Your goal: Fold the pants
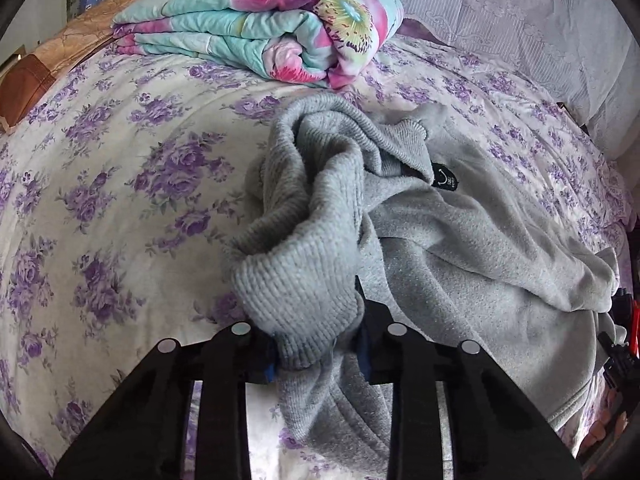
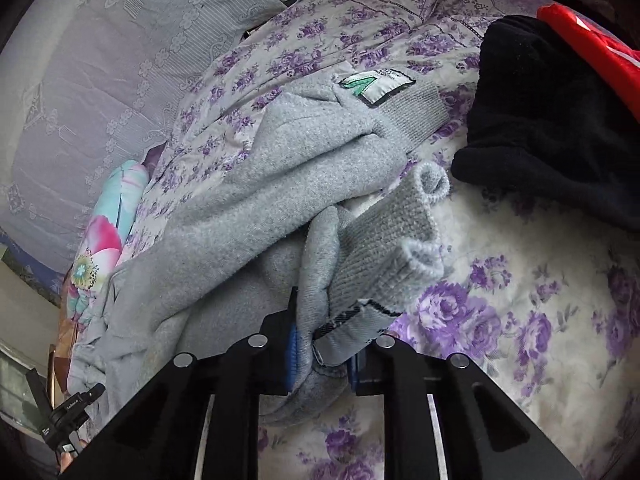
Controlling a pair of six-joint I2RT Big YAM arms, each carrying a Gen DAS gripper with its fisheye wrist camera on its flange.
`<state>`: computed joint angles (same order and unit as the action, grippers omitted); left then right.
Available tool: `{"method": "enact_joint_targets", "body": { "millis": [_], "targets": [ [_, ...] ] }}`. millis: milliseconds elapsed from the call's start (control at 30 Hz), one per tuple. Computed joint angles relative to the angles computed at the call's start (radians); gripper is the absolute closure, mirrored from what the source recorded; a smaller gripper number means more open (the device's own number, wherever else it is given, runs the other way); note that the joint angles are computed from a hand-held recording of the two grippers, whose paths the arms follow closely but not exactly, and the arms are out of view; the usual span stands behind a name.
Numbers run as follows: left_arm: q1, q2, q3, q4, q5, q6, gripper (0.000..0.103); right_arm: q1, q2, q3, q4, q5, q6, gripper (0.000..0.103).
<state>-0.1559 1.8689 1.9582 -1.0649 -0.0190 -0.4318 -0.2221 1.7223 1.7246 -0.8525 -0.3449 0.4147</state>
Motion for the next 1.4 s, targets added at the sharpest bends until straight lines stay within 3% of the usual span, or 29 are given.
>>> {"method": "enact_joint_targets", "body": {
  "millis": [233, 367, 567, 633, 700, 767, 800, 867, 933, 1000, 1067, 1133, 1200, 1300, 1400],
  "targets": [
    [0.036, -0.153, -0.091, 0.042, -0.010, 0.008, 0.082, -0.043, -0.133, -0.029, -0.062, -0.074, -0.071, 0.086],
    [0.070, -0.267, -0.176, 0.024, 0.008, 0.046, 0.082, -0.098, -0.234, -0.048, -0.185, -0.164, -0.190, 0.086],
    [0.114, -0.402, -0.392, -0.021, 0.070, 0.061, 0.082, -0.185, -0.349, -0.203, -0.342, -0.162, -0.332, 0.085],
    [0.107, -0.424, -0.465, -0.021, 0.045, 0.070, 0.078, -0.190, -0.335, -0.251, -0.387, -0.097, -0.367, 0.076],
    [0.097, -0.433, -0.516, -0.014, -0.005, 0.084, 0.065, -0.195, -0.316, -0.288, -0.414, -0.044, -0.382, 0.061],
    [0.089, -0.466, -0.556, 0.014, -0.054, 0.075, 0.043, -0.210, -0.350, -0.328, -0.373, -0.061, -0.380, 0.056],
    [0.091, -0.481, -0.562, 0.012, -0.066, 0.073, 0.039, -0.203, -0.370, -0.329, -0.367, -0.017, -0.380, 0.052],
    [0.101, -0.520, -0.578, 0.009, -0.071, 0.085, 0.032, -0.193, -0.432, -0.345, -0.311, 0.070, -0.396, 0.032],
    [0.119, -0.554, -0.584, -0.016, -0.072, 0.101, 0.029, -0.182, -0.498, -0.364, -0.234, 0.167, -0.417, 0.029],
    [0.127, -0.582, -0.583, -0.042, -0.070, 0.115, 0.029, -0.181, -0.526, -0.357, -0.162, 0.213, -0.436, 0.026],
    [0.090, -0.601, -0.562, -0.058, -0.139, 0.151, 0.029, -0.188, -0.530, -0.339, -0.124, 0.188, -0.441, 0.019],
    [0.040, -0.623, -0.538, -0.063, -0.225, 0.205, 0.031, -0.180, -0.508, -0.304, -0.130, 0.174, -0.448, 0.018],
    [0.012, -0.638, -0.510, -0.071, -0.261, 0.236, 0.030, -0.160, -0.489, -0.281, -0.145, 0.168, -0.450, 0.018],
    [-0.001, -0.628, -0.458, -0.080, -0.229, 0.247, 0.029, -0.121, -0.475, -0.278, -0.140, 0.159, -0.450, 0.018],
    [-0.039, -0.549, -0.387, -0.065, -0.190, 0.236, 0.029, -0.074, -0.459, -0.277, -0.122, 0.165, -0.441, 0.018]
  ]
}}
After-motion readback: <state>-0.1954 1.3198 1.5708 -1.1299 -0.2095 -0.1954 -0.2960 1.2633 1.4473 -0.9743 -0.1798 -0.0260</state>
